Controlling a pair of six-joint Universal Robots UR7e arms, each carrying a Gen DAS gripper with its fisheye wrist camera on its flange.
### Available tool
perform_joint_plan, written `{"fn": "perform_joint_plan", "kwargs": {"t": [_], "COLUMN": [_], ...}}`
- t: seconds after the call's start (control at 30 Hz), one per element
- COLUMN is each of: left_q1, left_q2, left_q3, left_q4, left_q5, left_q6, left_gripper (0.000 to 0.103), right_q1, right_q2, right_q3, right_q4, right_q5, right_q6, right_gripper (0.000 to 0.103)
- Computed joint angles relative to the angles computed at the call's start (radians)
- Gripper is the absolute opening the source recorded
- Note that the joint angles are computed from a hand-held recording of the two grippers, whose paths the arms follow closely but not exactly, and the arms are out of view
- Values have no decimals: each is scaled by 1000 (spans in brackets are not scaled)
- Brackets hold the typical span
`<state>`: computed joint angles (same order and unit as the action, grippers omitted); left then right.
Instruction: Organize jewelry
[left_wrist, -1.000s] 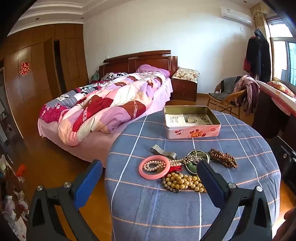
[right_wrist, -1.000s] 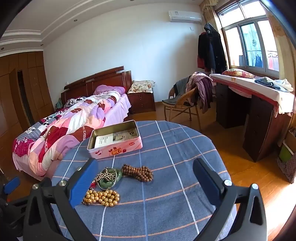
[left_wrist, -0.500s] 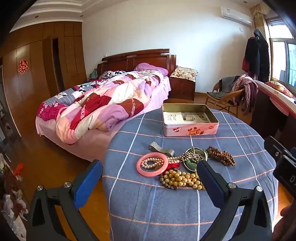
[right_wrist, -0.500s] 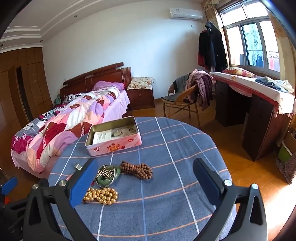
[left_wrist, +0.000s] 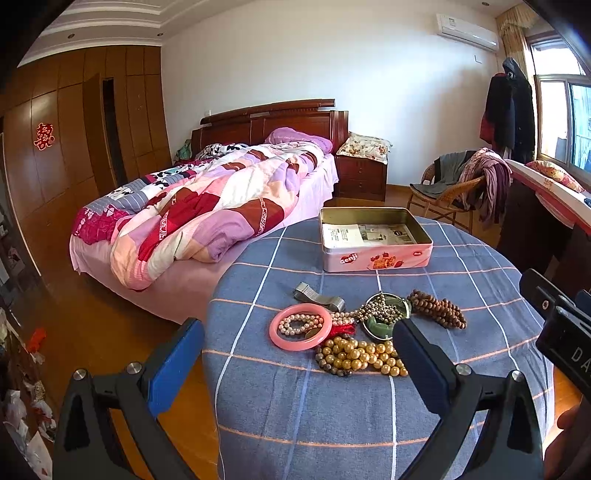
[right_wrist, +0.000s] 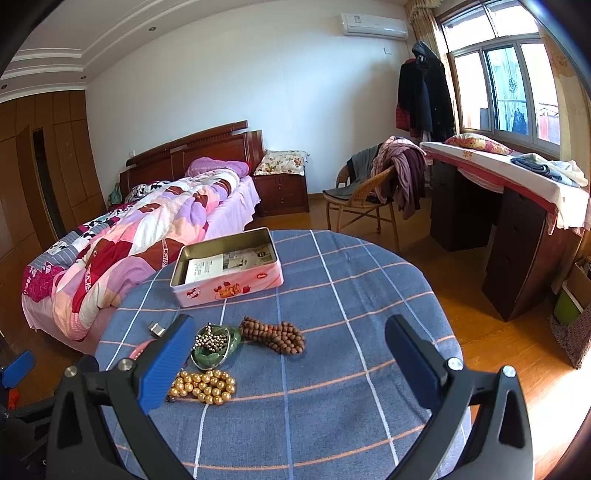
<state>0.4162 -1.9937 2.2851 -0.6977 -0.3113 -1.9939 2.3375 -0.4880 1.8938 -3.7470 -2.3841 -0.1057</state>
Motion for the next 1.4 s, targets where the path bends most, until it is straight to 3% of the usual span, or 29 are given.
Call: {"fn": "perform_joint_plan", "kwargs": {"t": [0.7,1.07,1.4], "left_q1": [16,31,37], "left_q2": [12,13,2], "left_q3": [-11,-21,-20], "left_q4": [16,51,61], "left_q5": [3,0,-8], "left_q6": [-23,-68,-76], "left_gripper": [101,101,101], "right_q1": [16,35,44], "right_q2": [20,55,63], "right_q3": [-36,-108,-131], "right_q4": [-4,67,118], "right_q5": [-40,-120,-117], "right_q6": [-43,-65,-62], "right_gripper": [103,103,103]}}
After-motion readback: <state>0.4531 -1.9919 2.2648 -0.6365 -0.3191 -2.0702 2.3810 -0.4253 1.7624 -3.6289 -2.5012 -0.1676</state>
